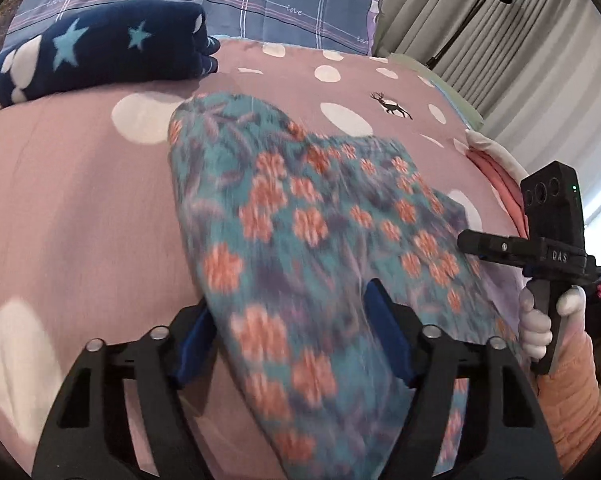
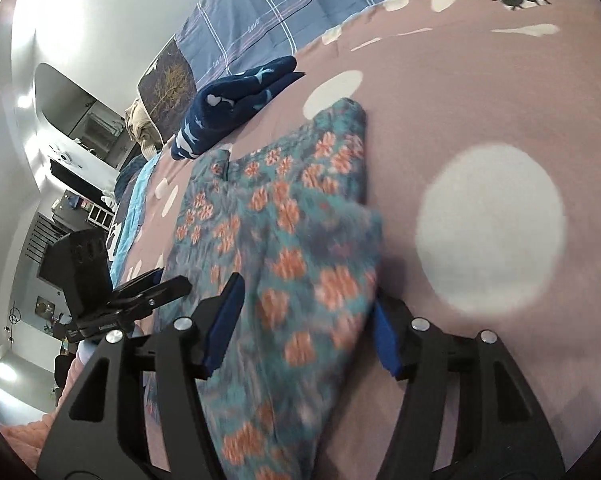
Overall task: Fold small clothes
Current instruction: 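Grasp the folded shirt with both grippers and lift it off the bedspread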
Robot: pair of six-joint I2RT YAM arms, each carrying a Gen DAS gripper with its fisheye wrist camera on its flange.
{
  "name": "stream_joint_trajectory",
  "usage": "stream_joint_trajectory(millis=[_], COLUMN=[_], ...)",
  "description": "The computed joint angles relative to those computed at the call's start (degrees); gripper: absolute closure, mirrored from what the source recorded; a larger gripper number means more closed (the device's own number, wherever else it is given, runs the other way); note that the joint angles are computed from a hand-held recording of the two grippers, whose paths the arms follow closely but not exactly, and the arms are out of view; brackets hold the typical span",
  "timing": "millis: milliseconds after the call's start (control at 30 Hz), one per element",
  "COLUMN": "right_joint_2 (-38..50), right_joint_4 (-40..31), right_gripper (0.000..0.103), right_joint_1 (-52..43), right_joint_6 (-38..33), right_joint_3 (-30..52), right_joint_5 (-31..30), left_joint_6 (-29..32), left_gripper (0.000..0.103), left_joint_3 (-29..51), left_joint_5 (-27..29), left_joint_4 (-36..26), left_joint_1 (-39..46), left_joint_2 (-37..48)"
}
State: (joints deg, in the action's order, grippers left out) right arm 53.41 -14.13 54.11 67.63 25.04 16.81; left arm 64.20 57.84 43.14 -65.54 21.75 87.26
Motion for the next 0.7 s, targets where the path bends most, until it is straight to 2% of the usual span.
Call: stream_joint_trajectory(millis=[67, 133, 233, 333, 433, 567, 600, 667, 700], right_joint_2=[3.56, 7.68, 8.88, 8.98, 9.16, 12.96, 14.92, 18.0, 20.77], right_joint_4=[0.83, -0.06, -0.92, -6.78, -16.89, -35.05, -43.11, -54.69, -64.06], right_gripper=[0.046, 0.065, 0.077, 0.083, 0.086, 0.087, 0.087, 0.088, 0.088], right_joint_1=[-1.89, -2.69, -0.98, 4.3, 12.66, 24.56, 28.75, 33.8, 37.43], right_joint_6=[-2.52, -3.5, -4.09, -2.74, 1.06, 11.73, 18.07, 28.06, 36.71], right_joint_3=[1.87, 4.52, 5.8, 9.28, 15.64, 26.54, 30.53, 35.79, 39.6], right_joint_5=[-0.77, -0.29, 2.27, 9.95, 20.78, 34.16, 38.01, 41.89, 43.91], left_joint_6=[-4.83, -8.27, -9.34, -6.08, -2.74, 6.32, 8.97, 15.64, 19.25], left_gripper=[0.042, 0.067, 0.087, 0.089, 0.09, 0.09, 0.09, 0.091, 0.091], left_joint_3=[0.79, 0.97, 0.2, -2.48, -2.3, 2.19, 3.51, 6.57, 7.89], left_joint_5=[-0.31, -1.04, -1.69, -0.14, 2.53, 9.27, 10.81, 14.17, 15.45], left_joint_4=[2.73, 5.6, 7.87, 8.73, 5.7, -5.91, -9.31, -17.57, -21.59], left_joint_1=[-2.83, -4.87, -6.15, -5.04, -3.07, 2.56, 4.05, 7.3, 8.8], left_joint_2=[0.38, 0.29, -1.36, -8.11, -13.87, -20.58, -21.41, -22.99, -23.35])
